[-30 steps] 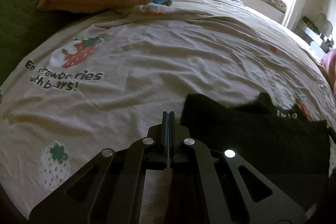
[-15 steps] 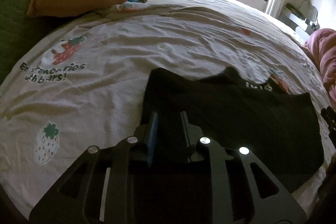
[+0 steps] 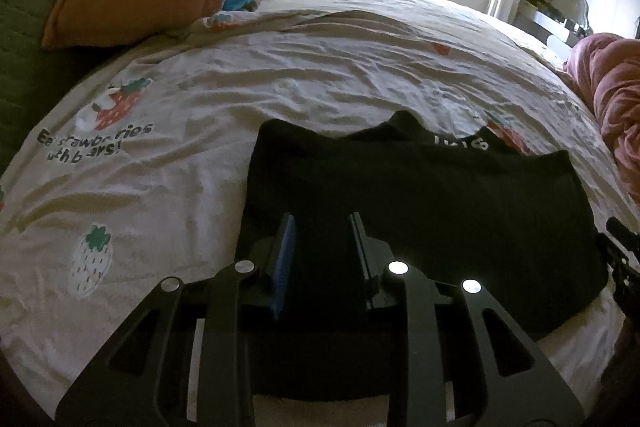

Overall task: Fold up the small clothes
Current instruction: 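Open both tools and press the folded shirt flat on the bed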

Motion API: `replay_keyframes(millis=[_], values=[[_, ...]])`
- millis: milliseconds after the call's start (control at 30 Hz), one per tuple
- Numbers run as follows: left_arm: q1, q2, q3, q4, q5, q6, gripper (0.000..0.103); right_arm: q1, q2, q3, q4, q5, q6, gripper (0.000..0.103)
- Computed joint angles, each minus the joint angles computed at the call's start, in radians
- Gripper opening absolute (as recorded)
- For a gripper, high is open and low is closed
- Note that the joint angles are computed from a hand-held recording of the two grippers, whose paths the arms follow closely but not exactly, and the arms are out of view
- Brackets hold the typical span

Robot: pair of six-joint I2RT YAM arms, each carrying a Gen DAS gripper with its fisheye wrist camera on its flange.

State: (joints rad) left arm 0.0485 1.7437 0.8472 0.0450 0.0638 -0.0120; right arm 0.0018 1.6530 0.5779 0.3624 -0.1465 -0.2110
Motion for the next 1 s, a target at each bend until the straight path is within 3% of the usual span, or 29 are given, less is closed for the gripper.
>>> replay_keyframes(millis=[300,400,567,833,1000], values=[[0.011,-0.027,-0.05,0.014,0.018,-0.008,0.02,0.032,-0.038,-0.029,-0.032,-0.008,-0.019,0.046],[0.007,-0.039,-0.074,0.02,0.024,-0.01,0.027,0.037,-0.046,-0.028,-0.046,-0.015,-0.022,0.046],[-0.011,-0.033,-0.104,0.033,0.018,-0.007,0.027,0.035,-0.043,-0.02,-0.073,-0.025,-0.025,0.046],[-0.014,-0.033,-0.151,0.054,0.012,-0.002,0.032,-0.002,0.042,0.027,-0.156,0.002,-0.023,0.046],[-0.004,-0.035,-0.174,0.07,0.017,-0.005,0.034,-0.065,0.073,0.02,-0.189,-0.034,-0.046,0.046]])
